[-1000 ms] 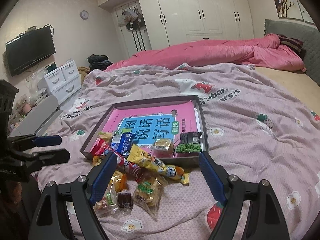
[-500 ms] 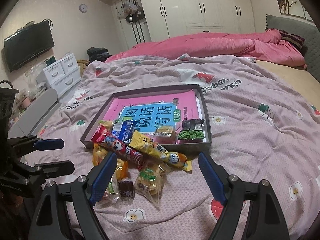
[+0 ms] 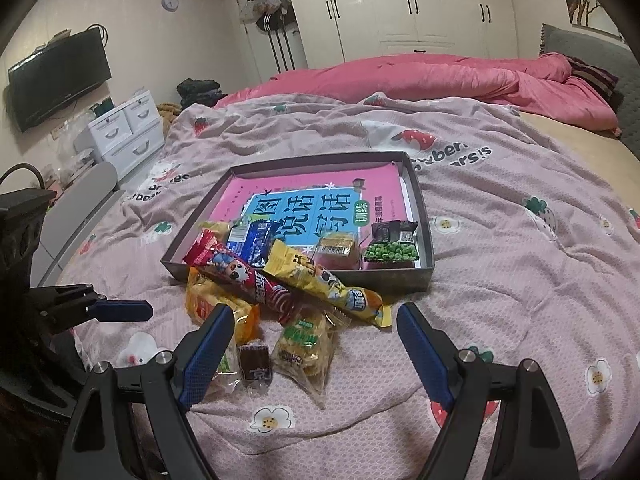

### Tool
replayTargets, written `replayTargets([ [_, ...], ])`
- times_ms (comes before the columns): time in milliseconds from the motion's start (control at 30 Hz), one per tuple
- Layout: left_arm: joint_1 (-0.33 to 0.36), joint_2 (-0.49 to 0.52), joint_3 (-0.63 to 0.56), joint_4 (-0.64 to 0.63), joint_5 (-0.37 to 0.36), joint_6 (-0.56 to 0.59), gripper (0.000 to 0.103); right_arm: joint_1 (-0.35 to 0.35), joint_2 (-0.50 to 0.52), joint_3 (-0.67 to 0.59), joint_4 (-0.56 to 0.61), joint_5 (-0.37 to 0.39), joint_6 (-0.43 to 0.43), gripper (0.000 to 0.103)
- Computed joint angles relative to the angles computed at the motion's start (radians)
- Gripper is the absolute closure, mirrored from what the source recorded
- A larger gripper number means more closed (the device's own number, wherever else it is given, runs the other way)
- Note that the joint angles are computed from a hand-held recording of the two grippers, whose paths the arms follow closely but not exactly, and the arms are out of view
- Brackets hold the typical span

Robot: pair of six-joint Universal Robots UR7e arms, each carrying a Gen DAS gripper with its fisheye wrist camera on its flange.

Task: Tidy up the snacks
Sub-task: 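Move the left tool to the clear pastry bag while the right tool approaches the green-label bread bag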

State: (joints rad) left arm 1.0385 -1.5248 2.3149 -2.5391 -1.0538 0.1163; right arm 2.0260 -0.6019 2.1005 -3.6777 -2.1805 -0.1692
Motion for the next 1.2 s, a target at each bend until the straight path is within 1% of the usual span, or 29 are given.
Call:
replayTargets([
  [400, 0.016, 0.029, -0.008, 0.027, 0.002, -0.004, 0.023, -0.009, 0.003, -0.008, 0.045, 0.000, 0.009, 0.020],
  [667, 0.030, 0.056, -0.016, 0.033, 0.003, 0.003, 0.023, -0.023, 0.004, -0.016, 0.107, 0.004, 0.032, 0.020],
  [833, 0.042, 0.090, -0.025, 0.034, 0.012, 0.004, 0.023, -0.028, 0.011, -0.028, 0.139, -0.002, 0.035, 0.020],
  [1033, 0.049, 0.109, -0.027, 0.021, 0.013, 0.008, 0.023, -0.060, 0.018, -0.051, 0.199, 0.022, 0.088, 0.020],
  [1200, 0.054, 0.119, -0.029, 0.020, 0.010, 0.008, 0.023, -0.072, 0.033, -0.071, 0.223, 0.019, 0.102, 0.020],
])
